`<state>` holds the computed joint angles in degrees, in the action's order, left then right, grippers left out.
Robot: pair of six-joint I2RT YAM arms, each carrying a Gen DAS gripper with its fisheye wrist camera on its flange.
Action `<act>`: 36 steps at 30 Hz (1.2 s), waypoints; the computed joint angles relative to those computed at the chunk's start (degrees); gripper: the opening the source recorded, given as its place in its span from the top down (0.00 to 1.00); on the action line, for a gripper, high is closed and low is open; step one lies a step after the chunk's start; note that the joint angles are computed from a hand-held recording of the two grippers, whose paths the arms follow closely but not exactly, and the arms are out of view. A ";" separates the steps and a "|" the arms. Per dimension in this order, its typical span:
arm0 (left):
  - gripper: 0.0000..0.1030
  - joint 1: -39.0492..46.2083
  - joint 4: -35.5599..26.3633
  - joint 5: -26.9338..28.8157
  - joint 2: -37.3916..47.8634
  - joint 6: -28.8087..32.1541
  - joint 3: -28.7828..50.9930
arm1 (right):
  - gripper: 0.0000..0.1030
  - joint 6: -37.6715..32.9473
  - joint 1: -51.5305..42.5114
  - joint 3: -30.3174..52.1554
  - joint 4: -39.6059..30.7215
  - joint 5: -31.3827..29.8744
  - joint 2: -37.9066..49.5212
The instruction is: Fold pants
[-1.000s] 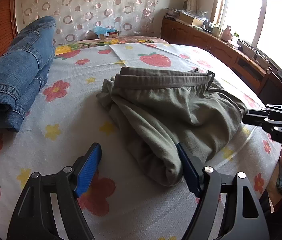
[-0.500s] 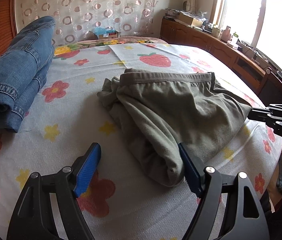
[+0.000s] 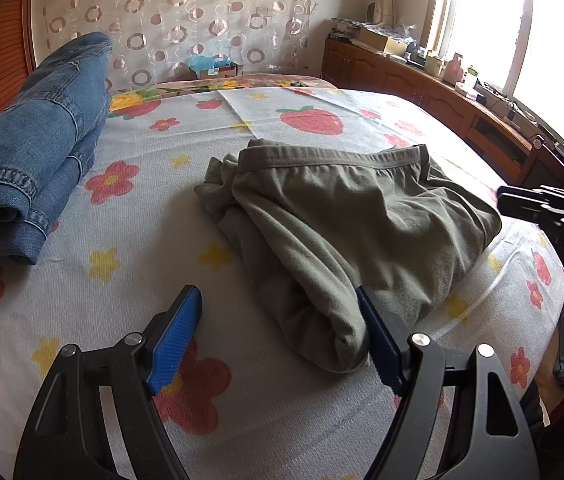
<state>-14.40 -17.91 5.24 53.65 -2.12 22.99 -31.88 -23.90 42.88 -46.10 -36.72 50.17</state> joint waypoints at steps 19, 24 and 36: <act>0.23 0.06 0.17 0.05 0.04 0.06 -0.10 | 0.98 -0.44 -0.59 0.10 1.10 2.49 2.80; 0.23 0.19 0.27 0.31 0.16 -0.06 -0.12 | 0.85 0.43 -1.53 0.74 2.01 0.63 2.95; 0.23 -1.33 -0.78 -2.61 4.08 0.98 6.75 | 0.75 9.62 13.02 3.40 14.72 8.72 12.70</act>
